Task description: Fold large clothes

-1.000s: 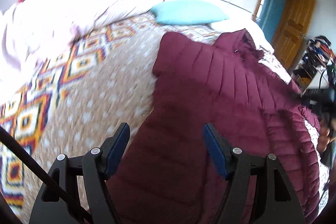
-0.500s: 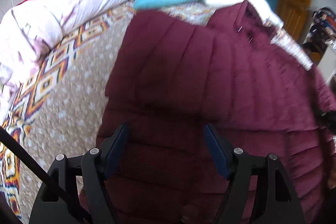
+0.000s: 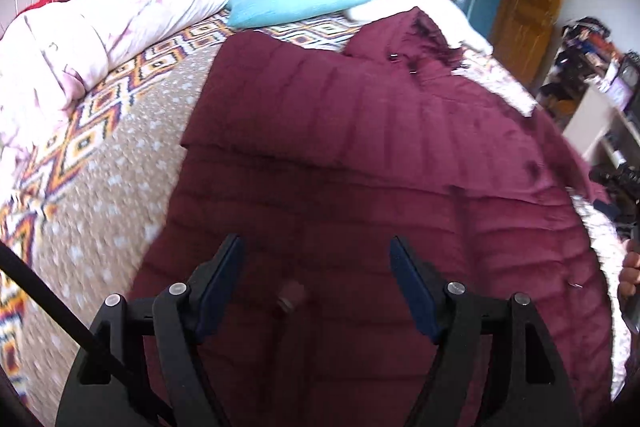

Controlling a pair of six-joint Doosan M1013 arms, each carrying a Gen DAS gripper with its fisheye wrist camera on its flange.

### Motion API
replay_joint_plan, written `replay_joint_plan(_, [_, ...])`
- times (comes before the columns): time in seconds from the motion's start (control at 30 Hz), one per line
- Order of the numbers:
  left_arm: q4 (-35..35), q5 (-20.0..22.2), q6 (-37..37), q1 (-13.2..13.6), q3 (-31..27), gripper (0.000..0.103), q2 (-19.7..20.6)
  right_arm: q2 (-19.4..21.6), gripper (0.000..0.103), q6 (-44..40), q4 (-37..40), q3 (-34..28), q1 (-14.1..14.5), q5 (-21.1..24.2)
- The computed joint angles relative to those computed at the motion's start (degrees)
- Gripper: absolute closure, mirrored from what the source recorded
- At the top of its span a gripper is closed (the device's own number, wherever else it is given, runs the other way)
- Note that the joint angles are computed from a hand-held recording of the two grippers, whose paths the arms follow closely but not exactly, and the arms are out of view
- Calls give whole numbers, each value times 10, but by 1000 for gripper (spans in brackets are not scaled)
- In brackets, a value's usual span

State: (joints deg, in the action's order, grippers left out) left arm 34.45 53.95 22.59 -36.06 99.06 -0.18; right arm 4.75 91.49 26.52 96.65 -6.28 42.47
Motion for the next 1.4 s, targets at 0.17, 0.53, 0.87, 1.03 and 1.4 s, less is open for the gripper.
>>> replay_joint_plan(0.17, [13, -25, -29, -22, 12, 29, 4, -4, 33, 38, 33, 25, -95, -4])
replay_joint_plan(0.53, [43, -11, -32, -39, 17, 20, 29, 44, 34, 35, 169, 9, -174, -20])
replay_joint_plan(0.87, [40, -20, -27, -36, 20, 17, 29, 40, 91, 83, 32, -38, -160, -18])
replay_joint_plan(1.03, [39, -22, -26, -35, 21, 16, 28, 2, 93, -3, -18, -57, -114, -40])
replay_joint_plan(1.4, [37, -40, -32, -32, 28, 16, 22, -24, 93, -251, -27, -59, 72, -11])
